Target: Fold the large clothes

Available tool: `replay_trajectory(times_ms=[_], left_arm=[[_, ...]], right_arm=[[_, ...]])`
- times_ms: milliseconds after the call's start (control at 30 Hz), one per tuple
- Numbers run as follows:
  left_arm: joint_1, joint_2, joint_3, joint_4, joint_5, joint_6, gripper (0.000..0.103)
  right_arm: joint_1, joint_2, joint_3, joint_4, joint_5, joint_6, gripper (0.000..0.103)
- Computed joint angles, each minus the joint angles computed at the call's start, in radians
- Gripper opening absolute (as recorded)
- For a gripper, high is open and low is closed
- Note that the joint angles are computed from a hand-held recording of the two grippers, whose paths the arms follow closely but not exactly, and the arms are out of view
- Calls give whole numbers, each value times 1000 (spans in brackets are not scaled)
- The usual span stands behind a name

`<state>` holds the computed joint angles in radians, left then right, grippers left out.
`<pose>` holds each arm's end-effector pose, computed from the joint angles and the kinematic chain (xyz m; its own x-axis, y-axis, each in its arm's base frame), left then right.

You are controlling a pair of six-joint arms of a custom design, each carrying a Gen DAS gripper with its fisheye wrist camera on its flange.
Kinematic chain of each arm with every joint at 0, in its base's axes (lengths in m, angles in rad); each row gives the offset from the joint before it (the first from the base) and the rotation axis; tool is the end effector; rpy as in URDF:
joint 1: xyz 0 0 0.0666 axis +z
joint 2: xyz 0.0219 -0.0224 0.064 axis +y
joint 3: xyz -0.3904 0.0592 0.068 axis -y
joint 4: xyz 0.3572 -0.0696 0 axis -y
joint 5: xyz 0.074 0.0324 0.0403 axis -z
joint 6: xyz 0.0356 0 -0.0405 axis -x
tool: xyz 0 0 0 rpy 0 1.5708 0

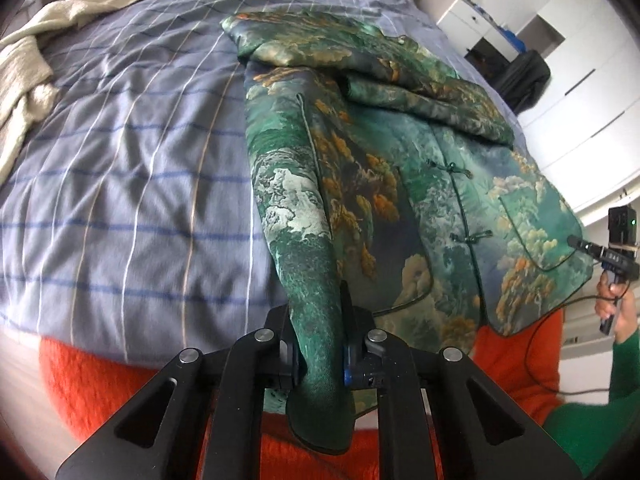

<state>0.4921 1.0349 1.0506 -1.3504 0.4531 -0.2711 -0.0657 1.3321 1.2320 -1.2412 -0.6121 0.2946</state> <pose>0.2392 0.1101 0.4035 -0.9152 -0.2174 -0.3393 -0.0929 0.9331 -0.3474 0.3749 -0.0046 0.3898 -0.9076 -0.1784 -0.3801 -0.3555 0.8083 0.4694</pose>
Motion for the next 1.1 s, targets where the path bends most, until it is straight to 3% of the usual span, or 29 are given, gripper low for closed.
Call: replay_trajectory(times_ms=[133, 500, 567, 667, 833, 967, 1100], left_arm=[[0, 7, 10, -24, -3, 0, 12], [28, 54, 25, -148, -49, -126, 12], [68, 83, 63, -192, 21, -133, 12], [141, 152, 176, -250, 182, -123, 11], [177, 274, 381, -211, 338, 2, 11], [96, 388, 522, -26, 323, 207, 13], [53, 477, 564, 87, 283, 317, 13]], right_arm=[[-13, -24, -11, -50, -13, 19, 17], [-30, -117, -105, -176, -14, 49, 17], [-49, -122, -110, -190, -50, 33, 17], [-71, -91, -60, -185, -168, -6, 17], [-56, 5, 92, -55, -290, -164, 16], [-35, 130, 223, 116, -331, -329, 16], [-10, 271, 324, 286, -316, -488, 16]])
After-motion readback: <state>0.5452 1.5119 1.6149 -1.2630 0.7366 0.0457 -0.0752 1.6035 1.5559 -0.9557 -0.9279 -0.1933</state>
